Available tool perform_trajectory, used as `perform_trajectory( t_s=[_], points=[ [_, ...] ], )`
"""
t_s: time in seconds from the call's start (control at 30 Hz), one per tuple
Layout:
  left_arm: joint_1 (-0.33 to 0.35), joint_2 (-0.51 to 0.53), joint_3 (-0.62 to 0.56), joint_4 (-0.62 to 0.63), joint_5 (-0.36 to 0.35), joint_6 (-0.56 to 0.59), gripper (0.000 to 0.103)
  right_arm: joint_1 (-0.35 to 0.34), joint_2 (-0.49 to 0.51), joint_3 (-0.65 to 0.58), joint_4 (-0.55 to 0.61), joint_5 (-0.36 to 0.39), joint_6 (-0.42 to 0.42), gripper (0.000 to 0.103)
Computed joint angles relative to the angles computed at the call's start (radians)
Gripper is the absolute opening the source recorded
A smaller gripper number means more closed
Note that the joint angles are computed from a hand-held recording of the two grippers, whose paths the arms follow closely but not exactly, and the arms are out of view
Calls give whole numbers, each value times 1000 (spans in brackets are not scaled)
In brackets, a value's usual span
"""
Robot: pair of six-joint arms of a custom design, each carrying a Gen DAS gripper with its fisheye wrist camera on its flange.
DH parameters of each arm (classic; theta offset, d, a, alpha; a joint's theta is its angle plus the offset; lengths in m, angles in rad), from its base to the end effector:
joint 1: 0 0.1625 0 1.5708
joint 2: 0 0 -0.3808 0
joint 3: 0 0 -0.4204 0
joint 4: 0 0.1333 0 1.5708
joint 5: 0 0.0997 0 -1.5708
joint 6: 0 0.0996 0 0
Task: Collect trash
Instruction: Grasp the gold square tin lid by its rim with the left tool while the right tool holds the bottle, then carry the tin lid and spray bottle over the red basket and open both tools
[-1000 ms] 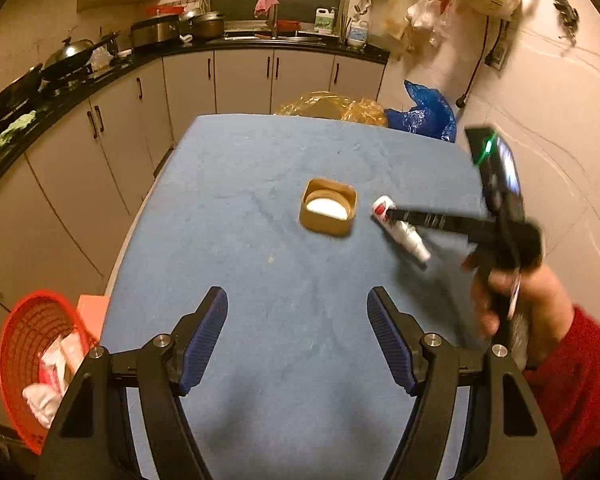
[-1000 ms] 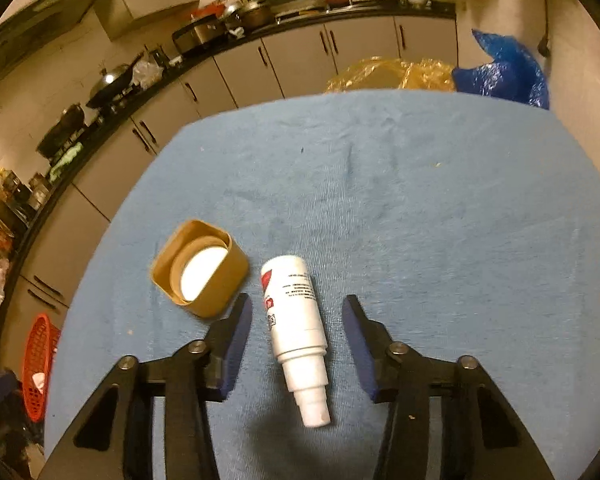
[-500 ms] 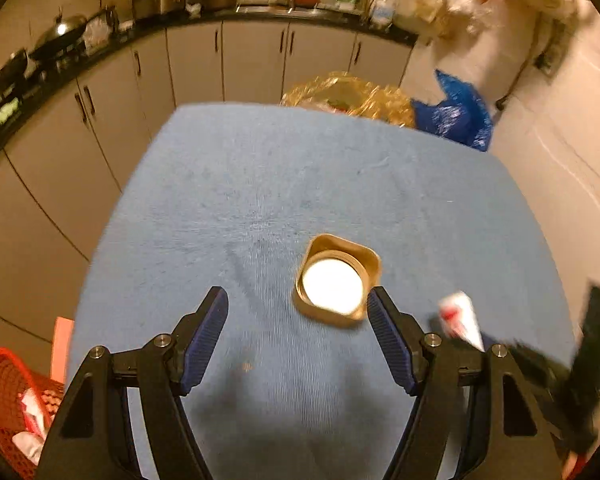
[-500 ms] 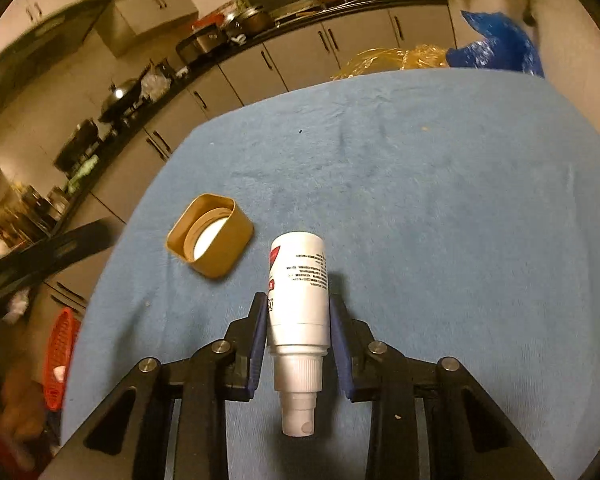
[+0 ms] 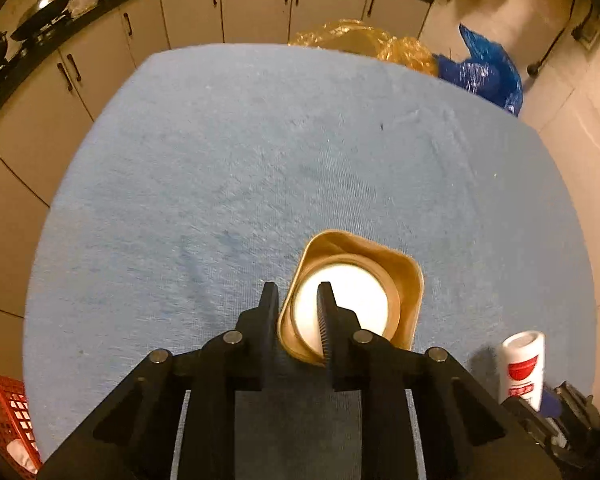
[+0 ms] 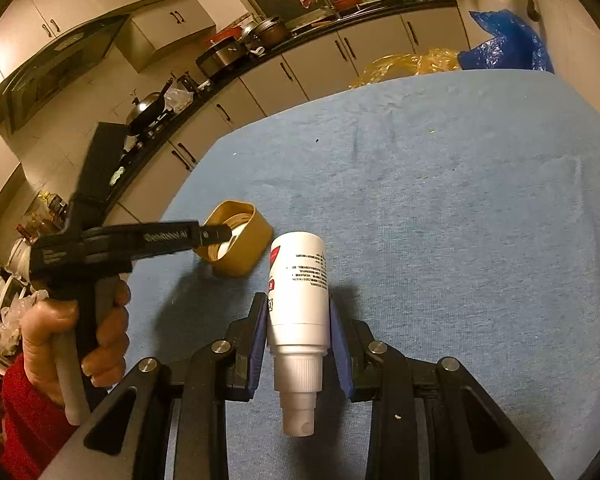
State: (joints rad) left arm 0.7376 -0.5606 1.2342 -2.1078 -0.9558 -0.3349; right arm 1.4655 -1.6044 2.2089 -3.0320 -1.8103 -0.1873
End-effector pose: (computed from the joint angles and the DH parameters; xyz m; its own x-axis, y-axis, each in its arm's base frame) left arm -0.4185 -0.6380 0.0086 -0.7048 0.4018 -0.5846 0.5310 0.8453 -0.0593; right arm 0.0595 -0.4804 0.3161 -0.9435 0.1542 0.2934 -0.1087 0.6921 -0.7135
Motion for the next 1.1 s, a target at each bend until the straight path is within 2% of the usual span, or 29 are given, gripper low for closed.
perform_trajectory(
  t_s=[0.03, 0.13, 0.23, 0.4, 0.47, 0.57, 0.73, 0.87, 1.1],
  points=[
    [-5, -2, 10, -11, 13, 8, 19, -3, -2, -2, 2, 0, 0, 32],
    [-9, -21, 40, -28, 26, -2, 8, 0, -2, 1, -8, -14, -2, 32],
    [-16, -60, 93, -55, 22, -9, 8, 8, -4, 7, -22, -30, -7, 32],
    [-48, -183, 261, -135, 24, -6, 8, 33, -5, 17, -64, -57, -28, 32],
    [-70, -256, 354, -172, 23, -16, 8, 55, 2, 14, -74, -84, -28, 32],
    [-108, -355, 480, -229, 38, -23, 8, 82, -17, 33, -78, -85, -22, 32],
    [-170, -501, 652, -306, 74, -31, 8, 151, -82, 123, -101, -100, -20, 32],
    [-226, -604, 778, -381, 99, -36, 8, 192, -179, 243, -122, -88, 13, 32],
    [-316, -718, 932, -452, 128, -56, 8, 315, -222, 364, -223, -210, 32, 32]
  ],
)
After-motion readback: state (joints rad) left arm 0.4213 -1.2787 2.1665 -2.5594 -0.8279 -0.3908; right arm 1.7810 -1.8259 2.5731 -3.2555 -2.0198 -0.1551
